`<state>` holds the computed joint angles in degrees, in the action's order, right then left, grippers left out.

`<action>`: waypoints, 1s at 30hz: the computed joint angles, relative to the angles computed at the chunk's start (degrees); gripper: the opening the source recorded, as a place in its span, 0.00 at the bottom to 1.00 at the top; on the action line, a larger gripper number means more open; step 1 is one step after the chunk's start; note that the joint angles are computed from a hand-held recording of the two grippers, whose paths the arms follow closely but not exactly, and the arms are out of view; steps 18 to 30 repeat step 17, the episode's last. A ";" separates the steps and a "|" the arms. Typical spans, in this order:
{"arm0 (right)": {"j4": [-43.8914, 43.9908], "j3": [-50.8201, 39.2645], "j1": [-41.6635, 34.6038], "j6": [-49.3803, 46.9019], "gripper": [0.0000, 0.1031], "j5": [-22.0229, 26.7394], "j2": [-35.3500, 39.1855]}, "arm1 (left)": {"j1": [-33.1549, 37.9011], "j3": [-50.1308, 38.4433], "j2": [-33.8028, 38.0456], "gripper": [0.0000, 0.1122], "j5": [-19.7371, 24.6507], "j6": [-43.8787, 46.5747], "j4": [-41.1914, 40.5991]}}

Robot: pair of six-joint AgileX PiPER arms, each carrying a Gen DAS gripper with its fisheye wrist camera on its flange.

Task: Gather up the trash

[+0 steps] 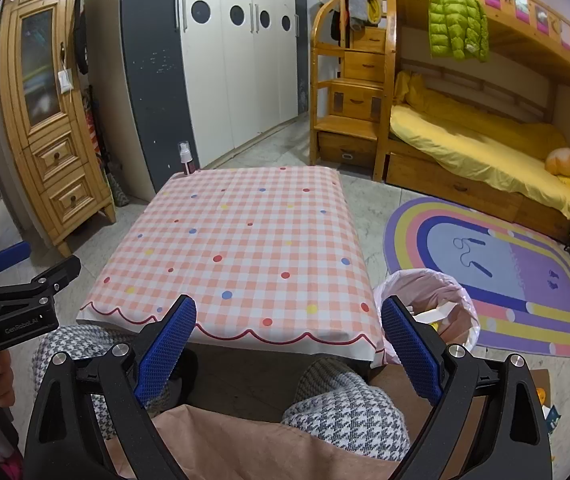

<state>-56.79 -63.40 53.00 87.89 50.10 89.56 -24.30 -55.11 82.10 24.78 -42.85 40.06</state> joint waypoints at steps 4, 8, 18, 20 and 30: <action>-0.03 0.08 0.09 0.27 0.90 -0.07 0.07 | 0.03 -0.05 0.11 0.86 -0.06 -0.01 0.03; -0.07 0.12 -0.15 0.10 0.90 -0.25 -0.05 | 0.03 0.11 0.11 0.86 -0.44 -0.54 0.55; -8.31 7.29 -3.39 9.35 0.90 -1.40 -3.42 | 1.39 -2.14 4.63 0.86 -1.85 3.06 -3.81; -8.31 7.29 -3.39 9.35 0.90 -1.40 -3.42 | 1.39 -2.14 4.63 0.86 -1.85 3.06 -3.81; -8.31 7.29 -3.39 9.35 0.90 -1.40 -3.42 | 1.39 -2.14 4.63 0.86 -1.85 3.06 -3.81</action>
